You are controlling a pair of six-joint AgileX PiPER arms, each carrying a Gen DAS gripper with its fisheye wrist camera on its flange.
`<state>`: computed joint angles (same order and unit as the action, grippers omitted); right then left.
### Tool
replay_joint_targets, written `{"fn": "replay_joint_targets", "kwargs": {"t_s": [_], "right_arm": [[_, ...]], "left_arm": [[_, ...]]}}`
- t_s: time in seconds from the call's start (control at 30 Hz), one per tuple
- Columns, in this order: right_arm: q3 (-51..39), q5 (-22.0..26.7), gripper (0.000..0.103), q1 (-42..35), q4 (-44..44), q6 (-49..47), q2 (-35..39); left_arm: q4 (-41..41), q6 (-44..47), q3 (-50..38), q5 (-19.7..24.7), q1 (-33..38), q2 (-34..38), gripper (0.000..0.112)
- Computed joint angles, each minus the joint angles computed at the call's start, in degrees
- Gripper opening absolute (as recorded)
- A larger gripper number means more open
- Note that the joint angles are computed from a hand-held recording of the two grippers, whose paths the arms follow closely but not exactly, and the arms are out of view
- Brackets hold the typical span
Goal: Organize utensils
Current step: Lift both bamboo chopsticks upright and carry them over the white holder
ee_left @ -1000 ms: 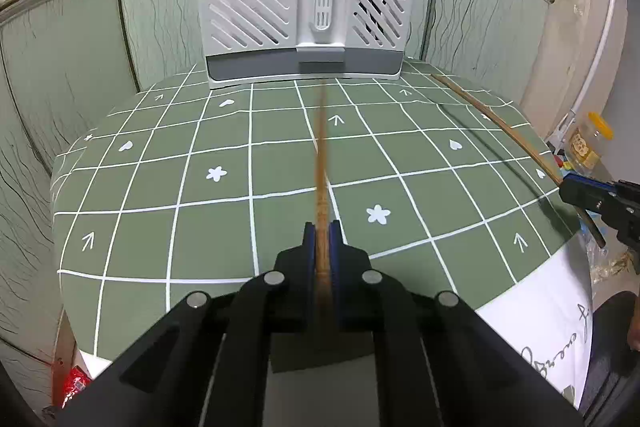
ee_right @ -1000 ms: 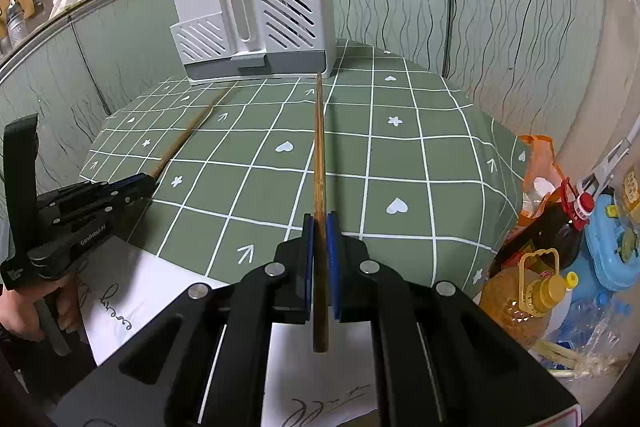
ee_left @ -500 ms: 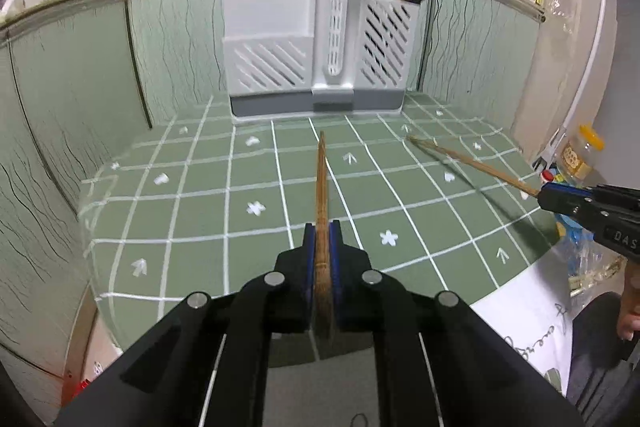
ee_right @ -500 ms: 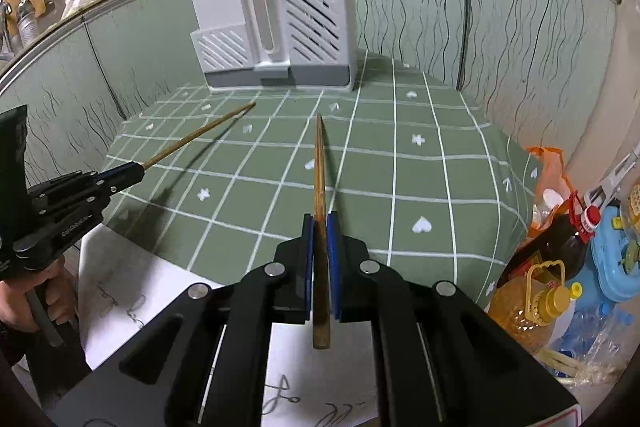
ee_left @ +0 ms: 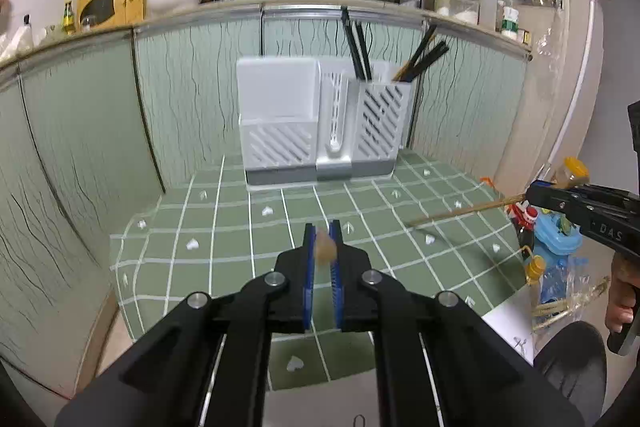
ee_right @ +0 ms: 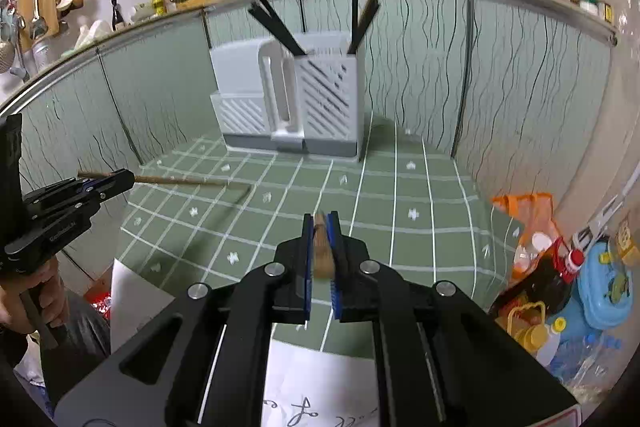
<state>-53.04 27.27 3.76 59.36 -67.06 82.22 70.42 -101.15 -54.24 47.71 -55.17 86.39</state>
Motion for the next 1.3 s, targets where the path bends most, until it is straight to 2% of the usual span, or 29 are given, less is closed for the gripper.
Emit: {"fn": "replay_joint_targets", "kwargs": {"t_s": [0.27, 0.47, 0.8, 0.97, 1.1, 1.3], "right_arm": [[-3.45, 1.56, 0.007, 0.81, -4.01, 5.48, -2.3], [-5.07, 2.6, 0.007, 1.43, -6.33, 8.5, -3.63], [-7.81, 4.07, 0.007, 1.59, -8.37, 10.86, -3.45], [-12.19, 5.75, 0.007, 1.06, -9.18, 13.15, -2.23], [-18.01, 7.11, 0.007, 1.25, -11.39, 16.32, -0.4], [-32.15, 10.15, 0.007, 1.81, -17.07, 23.81, 4.72]], "left_arm": [[-0.77, 3.87, -2.83, 3.42, -1.55, -2.99, 0.007], [-2.16, 6.87, -4.58, 4.33, -1.98, -4.23, 0.007], [-5.13, 12.49, -8.33, 2.26, -0.16, -4.41, 0.007], [-7.63, 19.7, -14.19, 0.89, 1.5, -2.8, 0.007], [-12.15, 28.91, -21.98, -0.1, 3.97, -0.07, 0.007], [-20.27, 42.86, -35.72, -0.33, 8.0, 5.48, 0.007]]}}
